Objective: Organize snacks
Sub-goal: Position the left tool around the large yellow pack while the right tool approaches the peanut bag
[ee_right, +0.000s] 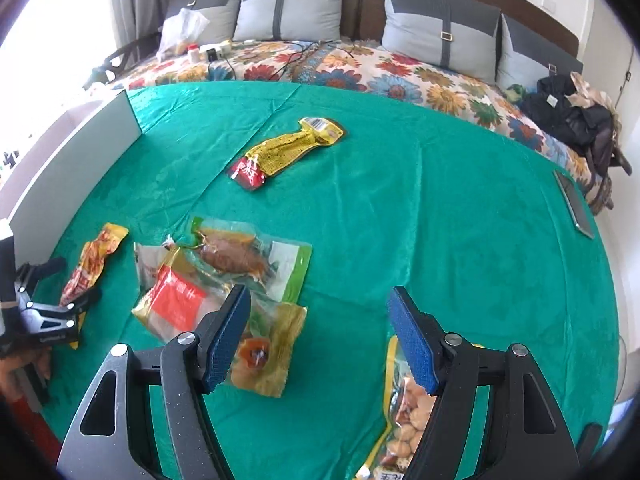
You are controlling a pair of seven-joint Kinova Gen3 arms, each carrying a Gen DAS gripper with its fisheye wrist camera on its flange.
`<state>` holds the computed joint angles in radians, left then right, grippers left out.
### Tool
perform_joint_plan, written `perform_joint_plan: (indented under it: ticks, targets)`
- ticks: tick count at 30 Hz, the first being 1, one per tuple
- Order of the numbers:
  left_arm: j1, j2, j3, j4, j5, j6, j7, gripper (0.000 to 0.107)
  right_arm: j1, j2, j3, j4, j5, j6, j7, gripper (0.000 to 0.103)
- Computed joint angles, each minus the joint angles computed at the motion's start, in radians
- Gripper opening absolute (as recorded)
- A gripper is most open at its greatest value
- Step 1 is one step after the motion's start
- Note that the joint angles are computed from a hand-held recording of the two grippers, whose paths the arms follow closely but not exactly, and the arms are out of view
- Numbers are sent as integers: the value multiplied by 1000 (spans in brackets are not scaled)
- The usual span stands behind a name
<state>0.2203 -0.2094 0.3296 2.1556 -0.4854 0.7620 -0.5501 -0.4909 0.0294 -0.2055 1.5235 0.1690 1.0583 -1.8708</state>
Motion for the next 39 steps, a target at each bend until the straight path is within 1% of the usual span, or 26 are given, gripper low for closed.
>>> perform_joint_plan:
  ticks: [1, 2, 4, 5, 6, 7, 8, 9, 11, 12, 13, 14, 16, 17, 18, 21, 24, 26, 28, 33, 35, 39]
  targets:
    - [0, 0, 0, 0, 0, 1, 0, 103, 22, 28, -13, -18, -41, 25, 41, 74]
    - [0, -1, 0, 0, 1, 1, 0, 103, 59, 38, -44, -20, -81, 36, 81, 73]
    - [-1, -1, 0, 0, 1, 0, -1, 103, 139, 34, -127, -18, -146, 57, 163, 74]
    - [-1, -1, 1, 0, 1, 0, -1, 103, 154, 27, -152, -17, -154, 76, 203, 74]
    - [-1, 0, 1, 0, 1, 0, -1, 103, 151, 2, -158, 3, -146, 79, 228, 74]
    - [-1, -1, 1, 0, 1, 1, -1, 103, 131, -38, -145, 34, -121, 67, 236, 74]
    - [-1, -1, 1, 0, 1, 1, -1, 103, 130, -81, -146, 68, -96, 38, 228, 74]
    - [-1, -1, 1, 0, 1, 1, -1, 103, 147, -126, -153, 105, -76, 7, 203, 74]
    - [-1, -1, 1, 0, 1, 1, -1, 103, 229, -204, -189, 168, -20, -37, 122, 74]
    - [-1, -1, 1, 0, 1, 1, -1, 103, 275, -239, -194, 202, -7, -56, 81, 76]
    - [-2, -1, 1, 0, 1, 1, -1, 103, 310, -272, -180, 238, -5, -76, 41, 77]
    - [-2, -1, 1, 0, 1, 0, -1, 103, 328, -308, -149, 284, -5, -98, 0, 77]
    - [-2, 0, 1, 0, 1, 0, -1, 103, 313, -353, -59, 360, 11, -123, -71, 77]
    - [-1, 0, 1, 0, 1, 0, -1, 103, 297, -364, -19, 386, 34, -120, -111, 77]
    - [-2, 0, 1, 0, 1, 0, -1, 103, 291, -368, 6, 411, 55, -115, -149, 77]
    - [-2, 0, 1, -1, 1, 0, -1, 103, 341, -368, 33, 462, 70, -126, -191, 77]
    - [-2, 0, 1, -1, 1, 0, -1, 103, 365, -358, 67, 494, 39, -164, -198, 77]
    - [-1, 0, 1, 0, 1, 0, -1, 103, 385, -373, 47, 527, 54, -214, -214, 78]
    - [-1, 0, 1, 0, 1, 0, -1, 103, 402, -370, 3, 550, 93, -247, -250, 81]
    - [-2, 1, 1, 0, 0, -1, -1, 103, 399, -363, -7, 549, 101, -246, -272, 85]
    - [-1, 0, 1, 0, 1, 0, -1, 103, 397, -363, -21, 539, 108, -230, -288, 86]
    - [-1, 0, 1, 0, 1, 0, -1, 103, 388, -361, -14, 537, 112, -229, -292, 87]
